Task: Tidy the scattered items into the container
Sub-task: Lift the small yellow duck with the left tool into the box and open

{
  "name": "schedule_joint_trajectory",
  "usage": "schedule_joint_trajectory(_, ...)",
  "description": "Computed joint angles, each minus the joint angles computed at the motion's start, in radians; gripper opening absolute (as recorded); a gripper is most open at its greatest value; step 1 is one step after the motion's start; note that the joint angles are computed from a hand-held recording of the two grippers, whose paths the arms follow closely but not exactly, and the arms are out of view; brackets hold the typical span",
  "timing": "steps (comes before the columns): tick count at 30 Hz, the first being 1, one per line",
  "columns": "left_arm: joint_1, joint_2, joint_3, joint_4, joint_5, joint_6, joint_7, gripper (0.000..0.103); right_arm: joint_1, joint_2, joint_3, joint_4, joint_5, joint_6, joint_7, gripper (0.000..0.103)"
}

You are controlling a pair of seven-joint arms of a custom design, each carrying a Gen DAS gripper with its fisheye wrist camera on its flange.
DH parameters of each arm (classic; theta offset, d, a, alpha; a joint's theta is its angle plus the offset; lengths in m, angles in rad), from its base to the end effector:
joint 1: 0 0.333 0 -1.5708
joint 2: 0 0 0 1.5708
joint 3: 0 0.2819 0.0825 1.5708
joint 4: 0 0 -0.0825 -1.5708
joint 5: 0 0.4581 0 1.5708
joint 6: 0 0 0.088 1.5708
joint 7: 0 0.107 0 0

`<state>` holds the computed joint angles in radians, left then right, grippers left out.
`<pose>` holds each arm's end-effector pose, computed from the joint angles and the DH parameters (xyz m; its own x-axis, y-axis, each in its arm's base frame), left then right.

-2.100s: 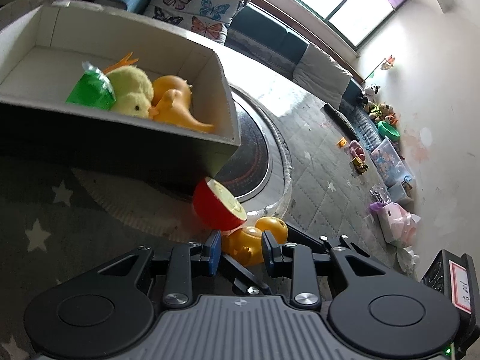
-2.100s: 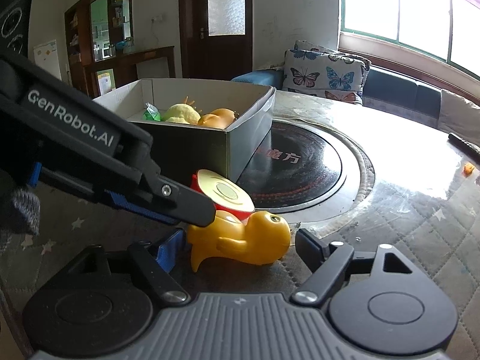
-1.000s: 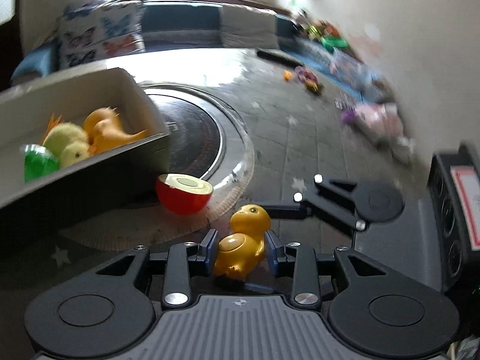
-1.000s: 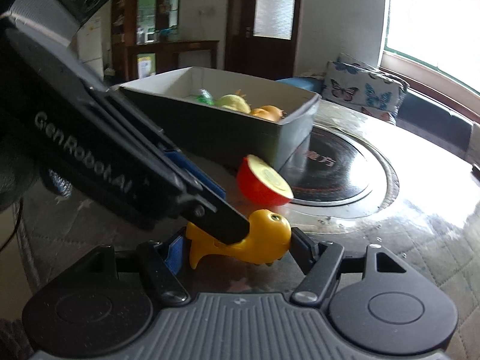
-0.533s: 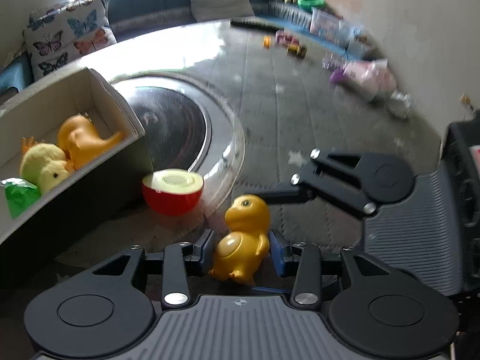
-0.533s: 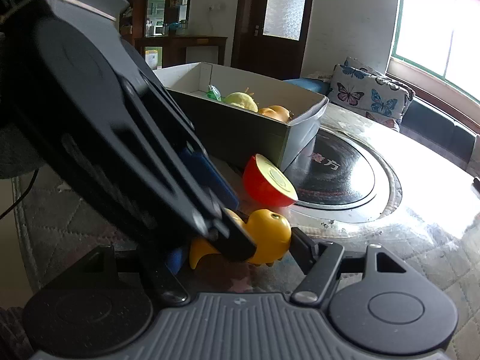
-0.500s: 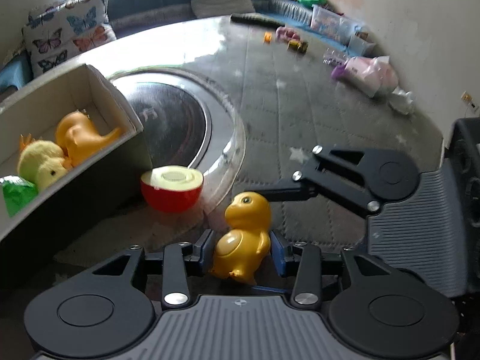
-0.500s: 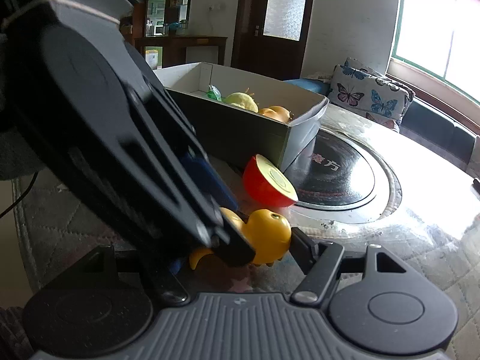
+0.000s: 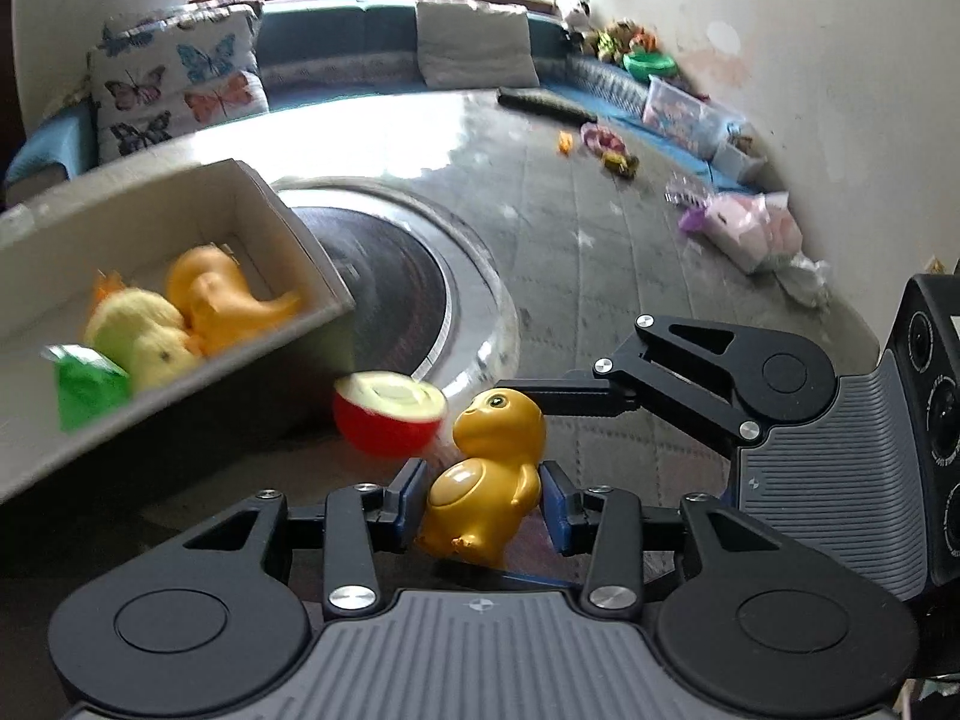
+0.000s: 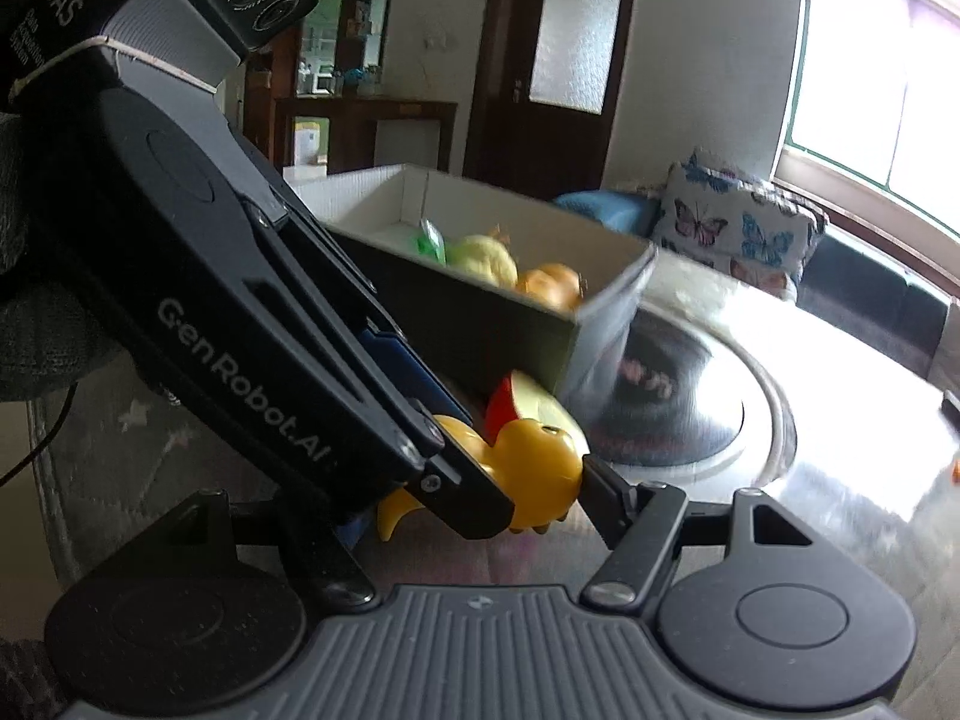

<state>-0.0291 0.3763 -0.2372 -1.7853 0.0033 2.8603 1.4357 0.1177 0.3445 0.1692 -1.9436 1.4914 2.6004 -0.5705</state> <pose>0.7201 -0.1818 0.3599 -0.1454 -0.9746 0.1702 -0.7756 0.0055 -0.6312 0.6554 0.1706 0.2447 0.8774 -0.4622 0.1283 -0.1702 -0.5500 -0.8177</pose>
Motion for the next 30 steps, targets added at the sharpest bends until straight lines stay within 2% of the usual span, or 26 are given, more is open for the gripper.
schedule_joint_trajectory(6, -0.037, -0.021, 0.075, 0.020, 0.112, 0.017, -0.090, 0.043, 0.008, 0.023, 0.015, 0.068, 0.042, -0.017, -0.046, 0.071)
schedule_joint_trajectory(11, -0.028, -0.001, 0.099, 0.076, 0.167, -0.003, -0.126, 0.044, 0.020, 0.082, 0.035, 0.168, 0.052, -0.005, -0.051, 0.071)
schedule_joint_trajectory(16, 0.001, 0.036, 0.098, 0.137, 0.173, -0.037, -0.118, 0.044, 0.027, 0.179, 0.061, 0.293, 0.000, 0.006, -0.002, 0.071)
schedule_joint_trajectory(21, 0.046, 0.067, 0.076, 0.172, 0.126, -0.061, -0.079, 0.045, 0.025, 0.273, 0.098, 0.405, -0.092, 0.023, 0.092, 0.071)
schedule_joint_trajectory(30, 0.093, 0.079, 0.050, 0.164, 0.041, -0.043, -0.022, 0.045, 0.003, 0.368, 0.151, 0.490, -0.225, 0.065, 0.249, 0.072)
